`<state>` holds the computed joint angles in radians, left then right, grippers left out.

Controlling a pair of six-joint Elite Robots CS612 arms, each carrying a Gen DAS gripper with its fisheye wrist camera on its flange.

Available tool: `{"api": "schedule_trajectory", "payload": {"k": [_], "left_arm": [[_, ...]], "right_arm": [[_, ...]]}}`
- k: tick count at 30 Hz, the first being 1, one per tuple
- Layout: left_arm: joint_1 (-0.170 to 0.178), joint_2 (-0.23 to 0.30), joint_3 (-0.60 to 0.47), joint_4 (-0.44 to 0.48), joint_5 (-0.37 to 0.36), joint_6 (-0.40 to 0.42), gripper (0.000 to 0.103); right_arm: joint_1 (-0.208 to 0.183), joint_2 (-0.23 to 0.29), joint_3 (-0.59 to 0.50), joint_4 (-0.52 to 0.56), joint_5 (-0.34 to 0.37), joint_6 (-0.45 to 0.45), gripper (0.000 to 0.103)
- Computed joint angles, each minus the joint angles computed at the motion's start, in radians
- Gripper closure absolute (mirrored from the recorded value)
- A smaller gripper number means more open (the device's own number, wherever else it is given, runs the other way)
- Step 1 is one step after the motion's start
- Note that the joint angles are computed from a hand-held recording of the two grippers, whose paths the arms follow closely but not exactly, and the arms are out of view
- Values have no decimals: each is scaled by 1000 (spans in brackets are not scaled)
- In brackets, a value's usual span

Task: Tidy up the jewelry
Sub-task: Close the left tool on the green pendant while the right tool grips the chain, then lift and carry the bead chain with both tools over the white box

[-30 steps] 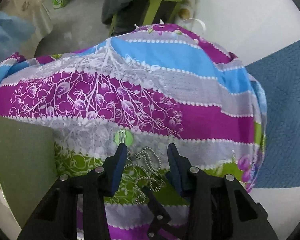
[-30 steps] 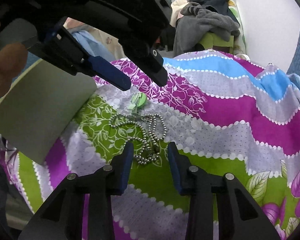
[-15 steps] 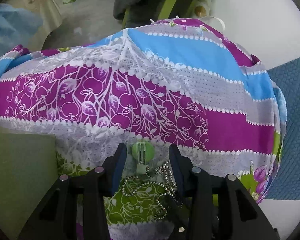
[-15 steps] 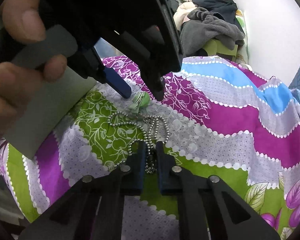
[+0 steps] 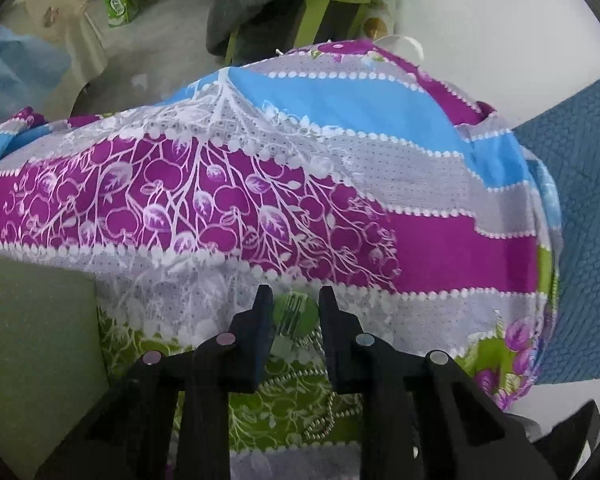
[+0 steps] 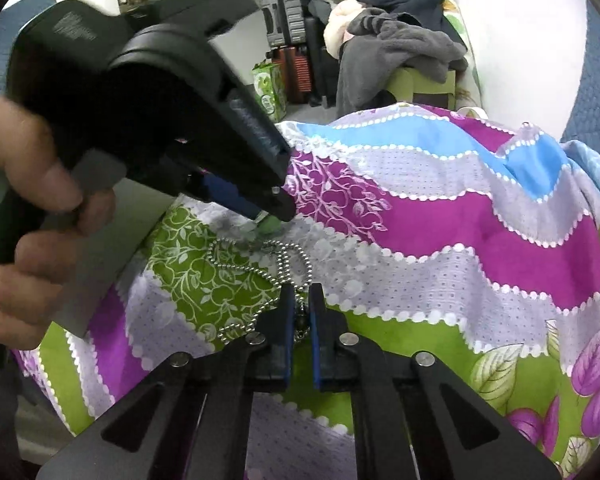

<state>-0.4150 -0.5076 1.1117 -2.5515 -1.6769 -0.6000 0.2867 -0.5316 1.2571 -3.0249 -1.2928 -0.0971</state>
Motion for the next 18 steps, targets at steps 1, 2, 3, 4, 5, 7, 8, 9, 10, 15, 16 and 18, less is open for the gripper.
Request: {"api": "schedule_trajectory", "payload": {"k": [1,2,3,4,5,7,8,9,10,15,16,18], "left_arm": [[0,-8,15,-19,-8,-3,80],[-2,-19,34,-40,-5,1,80],[-4,-29,50,-52,4,8,80],[-6,-37,61,-60,11,12,80],[-7,-45,74,-72,10,13,80],[-6,-62,98,-93,1,11,80],[-6,-71,109,-99,2,13,80],[-7,-81,121,-106,5,16,80],[-7,-88,127,-109,8,20,80],[-5,-130,177,-156,5,33,80],[-5,-140,189,-165,5,37,80],[-6,-158,211,-181,6,53,80]], "right_arm": [[-1,0,0,-2,0,4,98],[-4,-2,2,-7,14,13,98],[-5,-3,5,-18,17,21,98],[-7,-5,7,-21,26,27,98],[-9,-7,12,-28,32,34,98],[-12,-10,19,-31,38,47,98],[-13,-11,22,-30,40,52,98],[-15,-12,22,-29,44,59,98],[-15,-16,30,-36,47,66,98],[-29,-27,47,-87,99,132,98],[-29,-31,47,-77,96,134,98],[-27,-41,50,-49,82,133,98]]}}
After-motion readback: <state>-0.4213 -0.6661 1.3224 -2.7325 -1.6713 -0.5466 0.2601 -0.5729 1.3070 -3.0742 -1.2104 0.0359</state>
